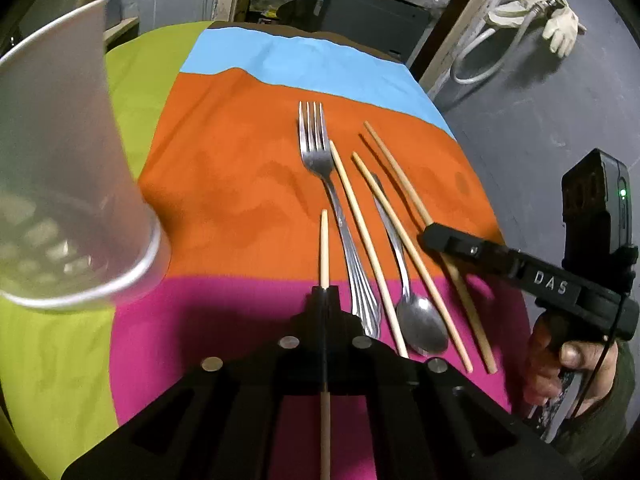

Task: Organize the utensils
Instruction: 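Close the left tool on a wooden chopstick while the right tool grasps another chopstick, then lift both chopsticks off the cloth and carry them over the white caddy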

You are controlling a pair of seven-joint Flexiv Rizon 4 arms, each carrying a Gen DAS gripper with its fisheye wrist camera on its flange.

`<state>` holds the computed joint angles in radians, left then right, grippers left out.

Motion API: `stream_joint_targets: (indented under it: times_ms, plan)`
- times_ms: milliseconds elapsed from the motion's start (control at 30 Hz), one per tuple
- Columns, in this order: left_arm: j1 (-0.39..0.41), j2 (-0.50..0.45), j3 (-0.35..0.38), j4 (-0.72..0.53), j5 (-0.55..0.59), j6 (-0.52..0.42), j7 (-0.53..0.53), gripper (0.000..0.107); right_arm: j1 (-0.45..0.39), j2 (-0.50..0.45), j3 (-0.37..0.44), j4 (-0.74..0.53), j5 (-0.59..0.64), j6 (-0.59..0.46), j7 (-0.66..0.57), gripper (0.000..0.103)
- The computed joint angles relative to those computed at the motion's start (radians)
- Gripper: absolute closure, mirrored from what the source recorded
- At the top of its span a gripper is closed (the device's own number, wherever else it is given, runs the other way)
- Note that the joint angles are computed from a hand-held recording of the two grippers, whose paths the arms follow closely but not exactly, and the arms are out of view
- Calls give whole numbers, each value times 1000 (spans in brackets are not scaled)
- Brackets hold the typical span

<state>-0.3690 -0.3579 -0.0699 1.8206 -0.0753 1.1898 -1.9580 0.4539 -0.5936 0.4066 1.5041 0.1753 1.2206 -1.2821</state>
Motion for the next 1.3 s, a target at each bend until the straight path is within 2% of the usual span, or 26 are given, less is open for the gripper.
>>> stream_joint_targets:
  times_ms: [300, 433, 600, 667, 733, 900, 967, 1067, 1167, 1300]
  plan:
    - [-16, 22, 15, 39, 31, 51, -54, 107, -17, 31, 34, 53, 41, 81, -5, 98]
    - [-44, 47, 39, 69, 89, 111, -96, 107, -50, 33, 89, 71, 92, 146, -25, 98]
    - [-101, 70, 101, 90, 216, 229, -199, 107, -56, 38, 127, 116, 102, 294, -40, 98]
    - [-130, 77, 135, 92, 272, 273, -244, 107, -38, 43, 118, 145, 81, 372, -25, 98]
    - [-152, 75, 155, 74, 311, 261, -262, 107, 26, 63, 52, 179, 48, 442, 10, 98]
    - [-111, 55, 99, 43, 295, 174, -183, 107, 53, 71, 21, 201, -28, 466, 57, 98]
    - [-61, 44, 36, 53, 221, 155, -100, 107, 48, 69, 24, 205, -56, 457, 78, 98]
    - [-22, 37, -9, 79, 133, 143, -18, 107, 24, 64, 45, 216, -90, 450, 106, 98]
    - [-30, 22, 2, 63, 115, 95, 9, 107, -3, 53, 70, 224, -124, 455, 132, 98]
    - [-9, 8, -18, 58, 55, 64, 69, 106, -29, 43, 92, 230, -174, 456, 167, 98]
